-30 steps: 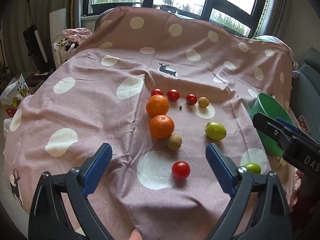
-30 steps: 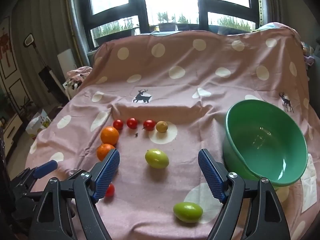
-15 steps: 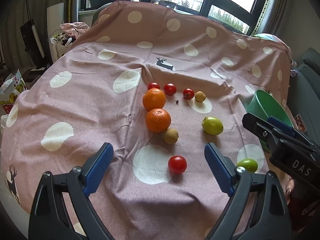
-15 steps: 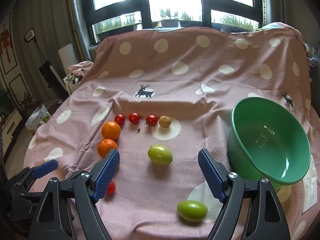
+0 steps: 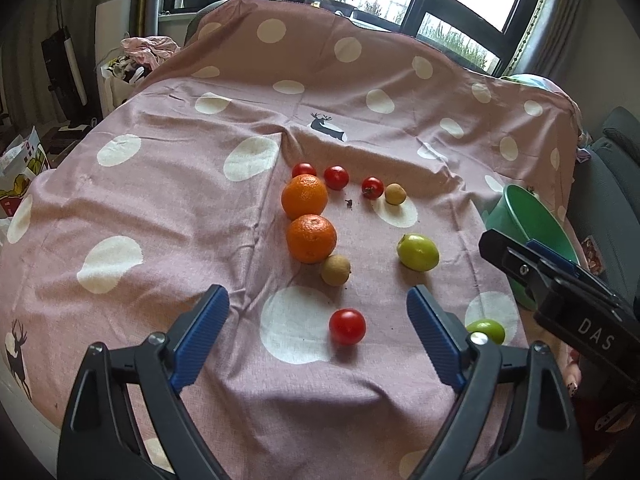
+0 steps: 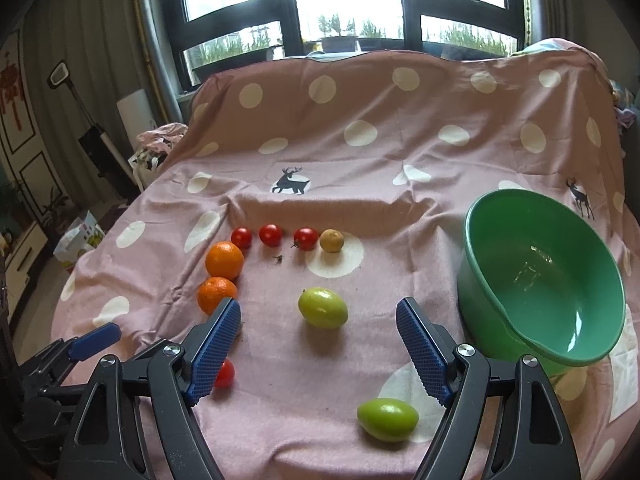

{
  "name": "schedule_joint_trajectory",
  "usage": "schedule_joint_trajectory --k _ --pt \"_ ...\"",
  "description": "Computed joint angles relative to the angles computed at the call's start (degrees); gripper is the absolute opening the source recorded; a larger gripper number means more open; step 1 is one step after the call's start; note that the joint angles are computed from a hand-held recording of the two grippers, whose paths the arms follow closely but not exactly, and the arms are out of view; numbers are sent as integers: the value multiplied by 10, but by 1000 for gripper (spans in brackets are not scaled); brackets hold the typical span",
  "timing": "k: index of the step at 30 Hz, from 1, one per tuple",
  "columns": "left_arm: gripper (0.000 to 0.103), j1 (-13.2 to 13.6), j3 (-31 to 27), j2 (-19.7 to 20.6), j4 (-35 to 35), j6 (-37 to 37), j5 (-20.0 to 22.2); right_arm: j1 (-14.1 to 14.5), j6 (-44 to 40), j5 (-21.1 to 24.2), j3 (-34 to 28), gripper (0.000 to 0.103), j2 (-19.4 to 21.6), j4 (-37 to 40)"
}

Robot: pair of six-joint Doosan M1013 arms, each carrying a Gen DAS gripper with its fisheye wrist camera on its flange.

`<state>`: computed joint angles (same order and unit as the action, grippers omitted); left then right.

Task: Organize fruits
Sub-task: 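Move the right gripper toward the small green fruit near the bowl, then close the right gripper around the small green fruit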

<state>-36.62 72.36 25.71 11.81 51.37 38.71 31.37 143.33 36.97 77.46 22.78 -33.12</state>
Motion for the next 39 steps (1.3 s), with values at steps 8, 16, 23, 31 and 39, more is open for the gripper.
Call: schedule_joint_trajectory --k 8,16,23,31,39 --pt "90 14 7 -6 -76 41 -12 -17 -39 -8 2 82 -4 97" --pt "85 11 1 -2 -91 65 -5 -25 -48 -8 5 78 -6 130" --pt "82 4 -7 2 -80 73 11 -26 -60 3 1 78 -4 141" --pt "82 3 -14 8 -121 125 19 -25 -64 51 -2 73 -4 148" --pt "82 3 -17 16 -250 230 17 -28 -29 64 21 61 -17 151"
